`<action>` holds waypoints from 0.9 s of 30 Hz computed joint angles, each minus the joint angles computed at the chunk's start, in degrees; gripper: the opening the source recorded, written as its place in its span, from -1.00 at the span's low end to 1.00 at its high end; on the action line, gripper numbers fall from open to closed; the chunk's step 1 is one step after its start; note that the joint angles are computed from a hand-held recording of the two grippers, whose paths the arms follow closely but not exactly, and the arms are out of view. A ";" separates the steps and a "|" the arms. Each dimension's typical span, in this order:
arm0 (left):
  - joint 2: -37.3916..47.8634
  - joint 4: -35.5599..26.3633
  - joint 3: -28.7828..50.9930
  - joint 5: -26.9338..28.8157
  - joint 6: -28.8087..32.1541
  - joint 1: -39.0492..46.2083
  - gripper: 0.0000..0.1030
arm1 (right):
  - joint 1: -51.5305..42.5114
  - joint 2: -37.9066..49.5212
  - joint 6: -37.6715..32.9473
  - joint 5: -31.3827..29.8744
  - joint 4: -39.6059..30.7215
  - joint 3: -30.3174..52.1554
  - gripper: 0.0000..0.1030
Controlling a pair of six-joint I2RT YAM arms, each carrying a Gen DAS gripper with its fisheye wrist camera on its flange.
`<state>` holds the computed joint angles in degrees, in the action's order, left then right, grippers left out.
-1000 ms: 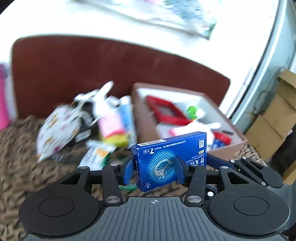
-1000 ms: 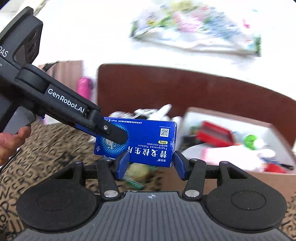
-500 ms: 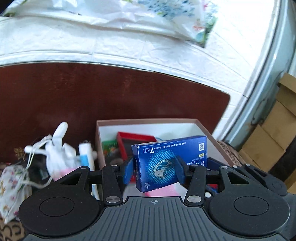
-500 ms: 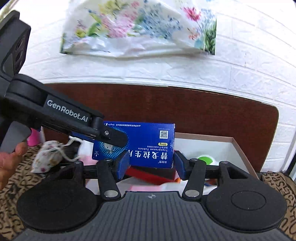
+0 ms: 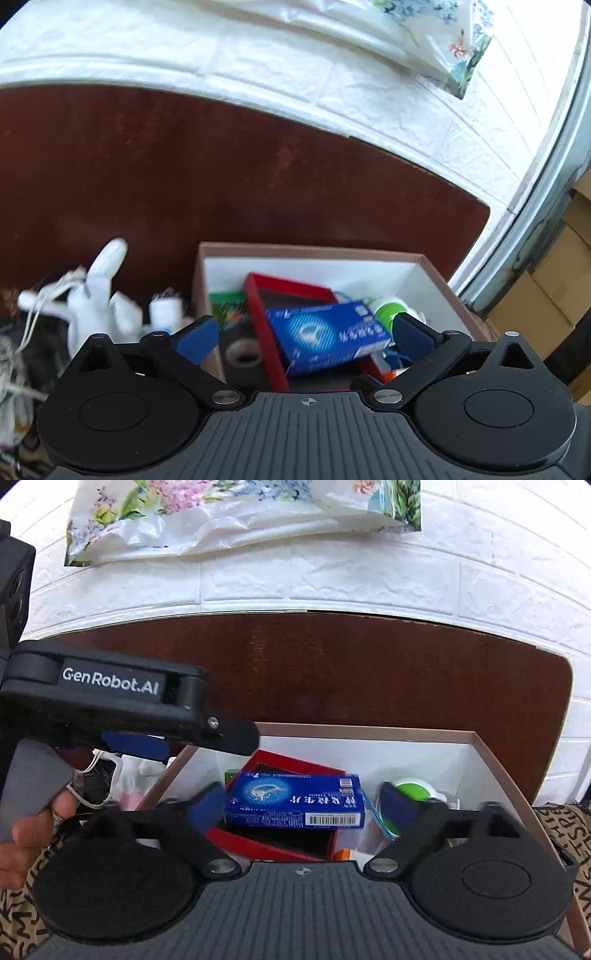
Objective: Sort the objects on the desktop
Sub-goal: 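Carry the blue box into the brown box and release onto the red tray, then withdraw the left tool from the brown box back over the table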
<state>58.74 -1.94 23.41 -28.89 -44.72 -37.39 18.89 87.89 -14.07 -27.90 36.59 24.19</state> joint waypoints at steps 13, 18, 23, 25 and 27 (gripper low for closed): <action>0.21 -20.33 1.51 -17.79 -15.17 -22.77 1.00 | 1.70 -14.52 1.24 3.63 -6.16 -10.09 0.99; 2.76 -33.86 5.23 -24.03 -29.69 -32.78 1.00 | 1.30 -23.53 0.34 2.82 -11.57 -13.43 0.99; 8.22 -50.13 10.77 -26.45 -46.36 -42.13 1.00 | 1.21 -34.85 0.24 2.31 -18.22 -17.36 0.99; 12.54 -58.30 13.65 -26.90 -55.72 -46.53 1.00 | 1.58 -39.82 0.52 2.36 -21.90 -18.63 0.99; 16.29 -65.76 15.76 -26.43 -65.19 -50.80 1.00 | 1.43 -44.47 0.98 1.27 -25.68 -19.65 0.99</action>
<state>75.03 -67.70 39.17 -55.33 -109.91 -88.19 20.32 43.41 -13.09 -26.64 10.91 4.53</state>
